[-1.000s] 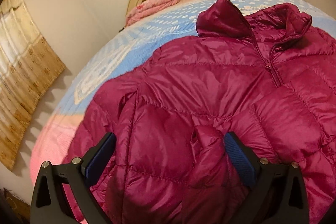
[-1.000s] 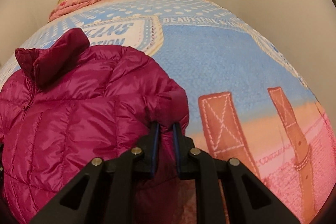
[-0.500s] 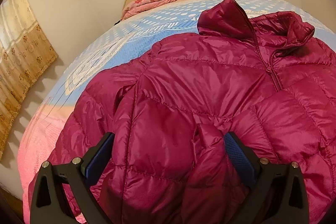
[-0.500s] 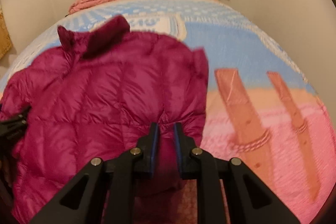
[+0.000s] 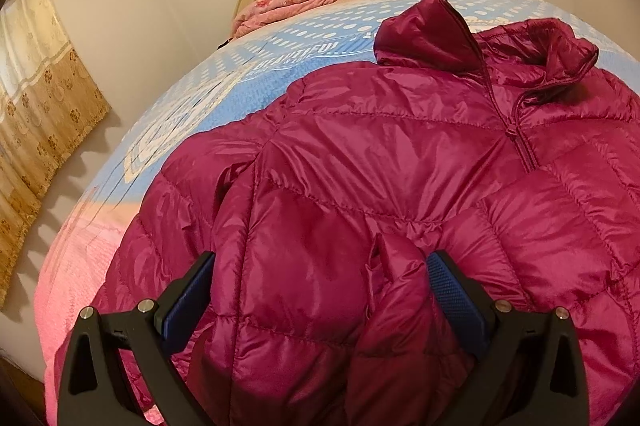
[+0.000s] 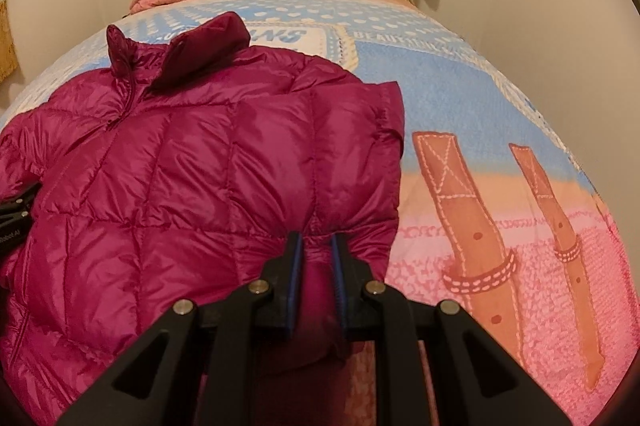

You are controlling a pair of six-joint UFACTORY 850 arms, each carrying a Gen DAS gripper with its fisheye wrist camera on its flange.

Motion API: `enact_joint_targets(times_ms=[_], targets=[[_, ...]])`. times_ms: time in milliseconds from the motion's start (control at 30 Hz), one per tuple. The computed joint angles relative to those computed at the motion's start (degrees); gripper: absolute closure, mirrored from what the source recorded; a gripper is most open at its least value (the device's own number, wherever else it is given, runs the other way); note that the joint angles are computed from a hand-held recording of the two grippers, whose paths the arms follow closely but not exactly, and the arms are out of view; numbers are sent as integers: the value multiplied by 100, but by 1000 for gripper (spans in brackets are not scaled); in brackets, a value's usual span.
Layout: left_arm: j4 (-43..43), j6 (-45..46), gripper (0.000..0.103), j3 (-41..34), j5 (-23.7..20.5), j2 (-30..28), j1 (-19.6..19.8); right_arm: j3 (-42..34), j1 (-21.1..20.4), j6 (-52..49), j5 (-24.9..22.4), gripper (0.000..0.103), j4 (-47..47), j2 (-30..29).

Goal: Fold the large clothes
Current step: 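Carry the held sleeve across the jacket body with the right tool, then open the right tool to release the sleeve onto the jacket body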

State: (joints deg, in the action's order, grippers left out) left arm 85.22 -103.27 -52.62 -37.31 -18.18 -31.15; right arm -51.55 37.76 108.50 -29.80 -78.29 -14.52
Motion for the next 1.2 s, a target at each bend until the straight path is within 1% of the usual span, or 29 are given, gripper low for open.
enact_joint_targets(times_ms=[67, 133, 167, 200, 233, 267, 300, 367, 433, 467, 500, 533, 567, 600, 633, 667, 733, 767, 800, 867, 900, 967, 1000, 1033, 1067, 1100, 1133, 1167, 1200], targets=[[-89, 133, 1, -37, -29, -2, -15, -50, 36, -128, -99, 85, 105, -41], [-386, 604, 1, -56, 85, 123, 20, -154, 74, -566, -255, 83, 398, -82], [-522, 813, 1, -27, 88, 230, 32, -202, 103, -804, -398, 73, 565, -78], [-584, 913, 1, 76, 113, 447, 51, -246, 165, -1020, -647, 42, 769, -47], [-527, 879, 1, 202, 171, 669, 78, -269, 205, -1115, -813, 26, 916, -11], [-370, 766, 1, 406, 274, 1009, 127, -232, 250, -1015, -888, 16, 915, 88], [-164, 622, 1, 608, 379, 1333, 192, -164, 311, -797, -884, 17, 808, 227], [244, 398, 1, 1006, 506, 1927, 390, -241, 453, -886, -923, 20, 926, 305], [415, 379, 1, 1297, 496, 2291, 663, -442, 674, -950, -885, 25, 861, 248], [502, 384, 1, 1472, 446, 2454, 890, -570, 777, -965, -750, 30, 783, 180], [541, 396, 1, 1592, 361, 2532, 1064, -730, 870, -1003, -583, 35, 760, 76], [569, 412, 1, 1702, 260, 2590, 1218, -859, 933, -1023, -402, 38, 749, -11], [676, 372, 1, 1887, 101, 2663, 1493, -1008, 1009, -995, -180, 40, 687, -120], [723, 357, 1, 1992, 41, 2692, 1674, -1143, 1087, -907, -10, 40, 560, -232], [716, 381, 1, 2137, -7, 2730, 1985, -1264, 1161, -847, 84, 40, 439, -348], [714, 394, 1, 2238, 28, 2759, 2223, -1412, 1234, -859, 109, 41, 361, -498], [664, 492, 1, 2418, 188, 2756, 2731, -1788, 1349, -1203, 122, 49, 511, -911], [646, 525, 1, 2491, 261, 2717, 2969, -1923, 1360, -1417, 151, 55, 710, -1061], [650, 540, 1, 2546, 414, 2698, 3186, -2137, 1368, -1871, 134, 56, 1131, -1321], [708, 465, 1, 2609, 821, 2670, 3524, -2326, 1402, -2136, -136, 56, 1349, -1640], [892, 240, 1, 2641, 1075, 2687, 3669, -2331, 1444, -1929, -247, 56, 1101, -1748], [888, 131, 1, 2654, 1448, 2712, 3830, -2279, 1463, -1771, -286, 56, 944, -1727], [739, 196, 1, 2607, 1563, 2679, 3807, -2249, 1451, -1797, -243, 53, 1007, -1678], [505, 359, 1, 2560, 1799, 2671, 3855, -2196, 1446, -1767, -189, 52, 1054, -1591], [235, 536, 1, 2539, 1930, 2697, 3852, -2088, 1451, -1587, -155, 43, 980, -1469], [200, 513, 1, 2546, 2063, 2719, 3843, -1969, 1486, -1363, -159, 36, 848, -1333], [241, 453, 1, 2579, 2162, 2753, 3835, -1755, 1531, -907, -148, 25, 492, -1137], [172, 476, 1, 2620, 2123, 2805, 3716, -1680, 1562, -691, -165, 19, 314, -1042], [174, 454, 8, 2678, 2013, 2867, 3558, -1575, 1608, -438, -196, 18, 99, -942]])
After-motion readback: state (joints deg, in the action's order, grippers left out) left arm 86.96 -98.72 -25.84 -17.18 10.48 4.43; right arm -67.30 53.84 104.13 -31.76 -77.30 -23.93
